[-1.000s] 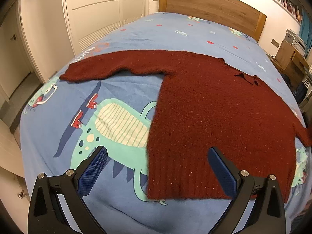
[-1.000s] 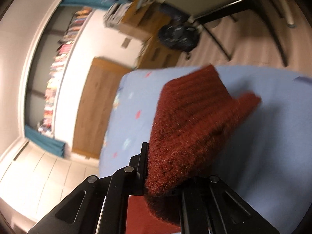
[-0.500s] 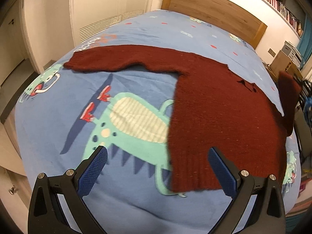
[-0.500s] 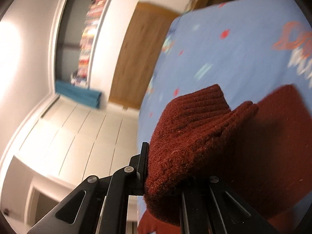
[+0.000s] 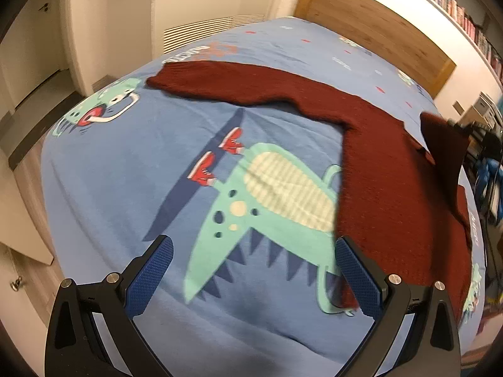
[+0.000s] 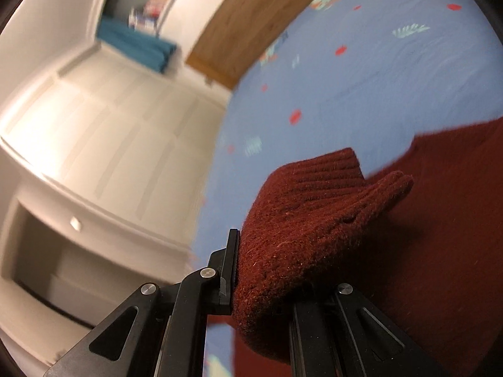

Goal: Fold small clothes
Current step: 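Fold the held sleeve across the sweater body and open the right gripper, then grasp the other sleeve cuff with the left gripper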

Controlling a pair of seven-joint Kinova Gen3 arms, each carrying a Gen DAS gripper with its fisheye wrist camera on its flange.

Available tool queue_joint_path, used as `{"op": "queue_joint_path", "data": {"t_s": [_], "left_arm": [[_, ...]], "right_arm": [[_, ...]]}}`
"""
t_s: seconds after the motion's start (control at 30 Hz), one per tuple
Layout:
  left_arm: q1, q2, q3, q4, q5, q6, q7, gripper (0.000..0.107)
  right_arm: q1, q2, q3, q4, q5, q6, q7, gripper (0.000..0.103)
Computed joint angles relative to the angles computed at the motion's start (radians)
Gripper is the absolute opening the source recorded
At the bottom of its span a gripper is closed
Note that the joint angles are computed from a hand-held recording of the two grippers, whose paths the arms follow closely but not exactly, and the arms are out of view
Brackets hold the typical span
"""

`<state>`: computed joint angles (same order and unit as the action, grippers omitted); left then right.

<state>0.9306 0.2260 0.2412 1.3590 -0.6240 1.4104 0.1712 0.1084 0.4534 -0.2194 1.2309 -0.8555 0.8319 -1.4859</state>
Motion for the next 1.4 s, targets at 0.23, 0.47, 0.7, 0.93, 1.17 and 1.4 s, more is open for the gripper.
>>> {"op": "queue_joint_path", "data": {"t_s": [0.23, 0.47, 0.7, 0.93, 1.17, 1.4], "left_arm": [[0.014, -0.012, 0.001, 0.029, -0.043, 0.047, 0.064, 0.101], [-0.004, -0.029, 0.005, 0.058, -0.092, -0.007, 0.047, 0.101], [-0.091, -0.058, -0.006, 0.082, -0.075, -0.107, -0.018, 0.101], [-0.187, -0.075, -0.021, 0.101, -0.061, -0.21, -0.128, 0.101], [-0.254, -0.124, -0.167, 0.229, 0.019, -0.454, -0.155, 0.101], [-0.514, -0.186, -0.108, 0.412, 0.091, -0.738, -0.089, 0.099]], "right_arm": [[-0.191, 0.007, 0.095, -0.012, 0.281, 0.075, -0.109, 0.011], [-0.285, -0.037, 0.088, 0.054, 0.505, 0.087, -0.126, 0.023], [-0.401, -0.029, 0.098, -0.004, 0.66, 0.137, -0.145, 0.04], [-0.431, -0.055, 0.076, 0.01, 0.67, 0.142, -0.114, 0.042], [-0.443, -0.095, 0.077, 0.008, 0.68, 0.145, -0.09, 0.043], [-0.4, -0.173, 0.075, 0.11, 0.625, 0.116, -0.059, 0.043]]}}
